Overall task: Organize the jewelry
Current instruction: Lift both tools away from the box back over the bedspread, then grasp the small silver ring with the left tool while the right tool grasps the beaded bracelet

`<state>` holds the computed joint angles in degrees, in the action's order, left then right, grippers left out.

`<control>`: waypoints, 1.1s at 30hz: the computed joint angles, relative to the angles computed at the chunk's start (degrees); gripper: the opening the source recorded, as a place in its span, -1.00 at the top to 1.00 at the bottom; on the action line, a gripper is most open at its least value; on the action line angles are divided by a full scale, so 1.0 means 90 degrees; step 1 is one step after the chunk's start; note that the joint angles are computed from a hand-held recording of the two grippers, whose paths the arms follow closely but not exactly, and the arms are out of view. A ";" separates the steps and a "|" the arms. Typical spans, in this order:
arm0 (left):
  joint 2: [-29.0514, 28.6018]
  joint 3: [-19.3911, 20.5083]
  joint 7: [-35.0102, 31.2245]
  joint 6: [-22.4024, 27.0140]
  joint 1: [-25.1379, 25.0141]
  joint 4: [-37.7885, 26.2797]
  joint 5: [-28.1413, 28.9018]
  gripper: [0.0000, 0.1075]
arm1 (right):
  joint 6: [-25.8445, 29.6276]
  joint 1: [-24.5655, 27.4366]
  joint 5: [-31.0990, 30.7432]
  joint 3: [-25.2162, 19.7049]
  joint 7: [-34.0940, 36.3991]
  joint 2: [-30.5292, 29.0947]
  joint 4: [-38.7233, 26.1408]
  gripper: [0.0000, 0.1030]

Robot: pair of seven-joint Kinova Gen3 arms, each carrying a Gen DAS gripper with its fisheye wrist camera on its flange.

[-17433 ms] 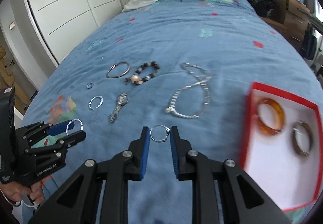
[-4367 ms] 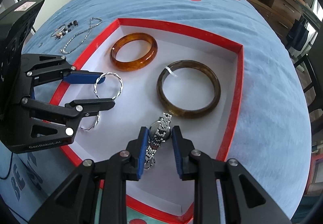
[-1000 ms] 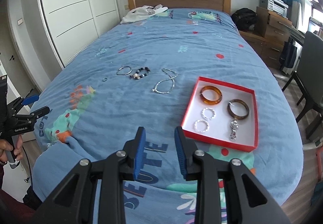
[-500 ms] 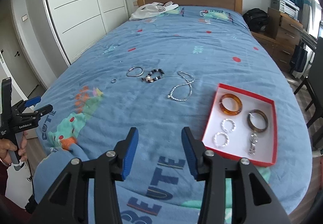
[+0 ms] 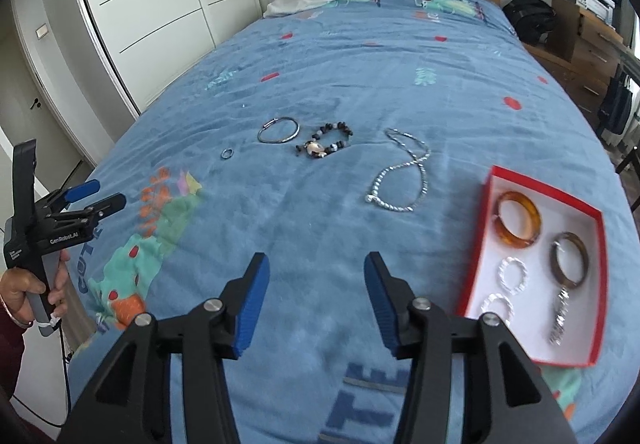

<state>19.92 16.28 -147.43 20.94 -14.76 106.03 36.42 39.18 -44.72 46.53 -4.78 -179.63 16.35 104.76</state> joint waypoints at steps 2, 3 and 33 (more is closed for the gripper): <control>0.0267 -0.0095 0.0168 0.0028 0.0195 -0.0273 -0.0151 -0.74 | -0.0171 0.0166 -0.0092 0.0029 0.0210 0.0173 -0.0144 -0.01; 0.0434 -0.0162 0.0309 0.0024 0.0341 -0.0446 -0.0283 -0.74 | -0.0278 0.0246 -0.0134 0.0081 0.0310 0.0293 -0.0245 -0.04; 0.2746 -0.0296 0.2657 0.0400 0.1575 -0.3028 -0.2521 -0.57 | -0.1218 0.1426 -0.3172 0.1190 0.3419 0.3105 -0.3196 -0.22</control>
<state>44.63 13.62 -123.52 24.54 -0.58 78.78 13.73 28.22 -31.88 17.98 5.94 -148.86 44.29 76.00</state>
